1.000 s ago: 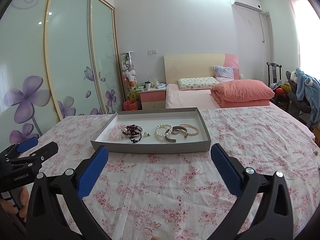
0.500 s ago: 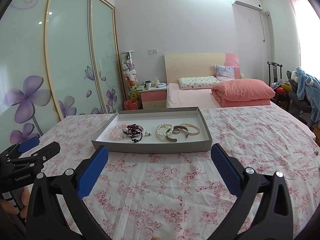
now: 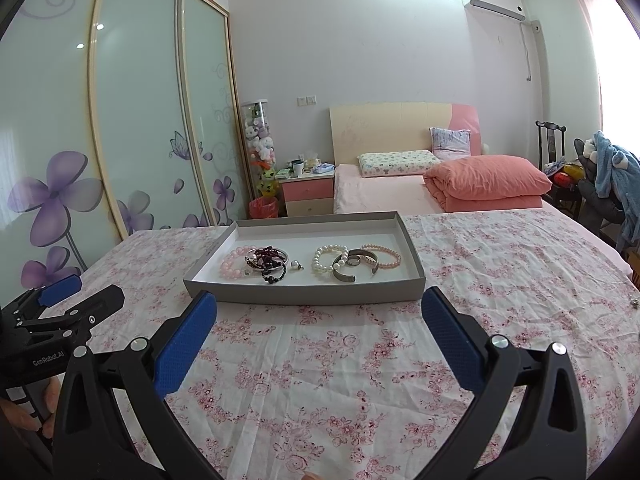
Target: Organize jewelry
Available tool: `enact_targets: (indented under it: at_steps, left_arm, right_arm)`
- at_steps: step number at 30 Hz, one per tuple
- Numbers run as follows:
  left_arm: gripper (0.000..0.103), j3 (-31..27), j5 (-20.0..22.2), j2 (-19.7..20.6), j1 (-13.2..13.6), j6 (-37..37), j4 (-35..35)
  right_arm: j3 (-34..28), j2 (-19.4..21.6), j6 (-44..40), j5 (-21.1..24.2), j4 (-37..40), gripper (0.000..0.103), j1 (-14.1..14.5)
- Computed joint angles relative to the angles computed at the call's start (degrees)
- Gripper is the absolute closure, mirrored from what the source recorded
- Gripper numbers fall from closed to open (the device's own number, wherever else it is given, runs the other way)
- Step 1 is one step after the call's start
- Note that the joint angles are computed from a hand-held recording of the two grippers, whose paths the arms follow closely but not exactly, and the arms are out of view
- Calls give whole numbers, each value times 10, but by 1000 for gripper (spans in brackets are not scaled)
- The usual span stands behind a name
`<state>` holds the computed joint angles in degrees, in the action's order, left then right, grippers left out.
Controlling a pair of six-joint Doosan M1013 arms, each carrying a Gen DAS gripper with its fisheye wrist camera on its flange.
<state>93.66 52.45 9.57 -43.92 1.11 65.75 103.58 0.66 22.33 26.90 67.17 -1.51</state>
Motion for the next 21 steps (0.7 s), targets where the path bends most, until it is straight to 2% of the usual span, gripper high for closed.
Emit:
enact_targets:
  at_steps: [21]
  left_arm:
    - [4,-1,0,1,-1,2,-2]
  right_arm:
    - [0,-1,8,0,-8,2,3]
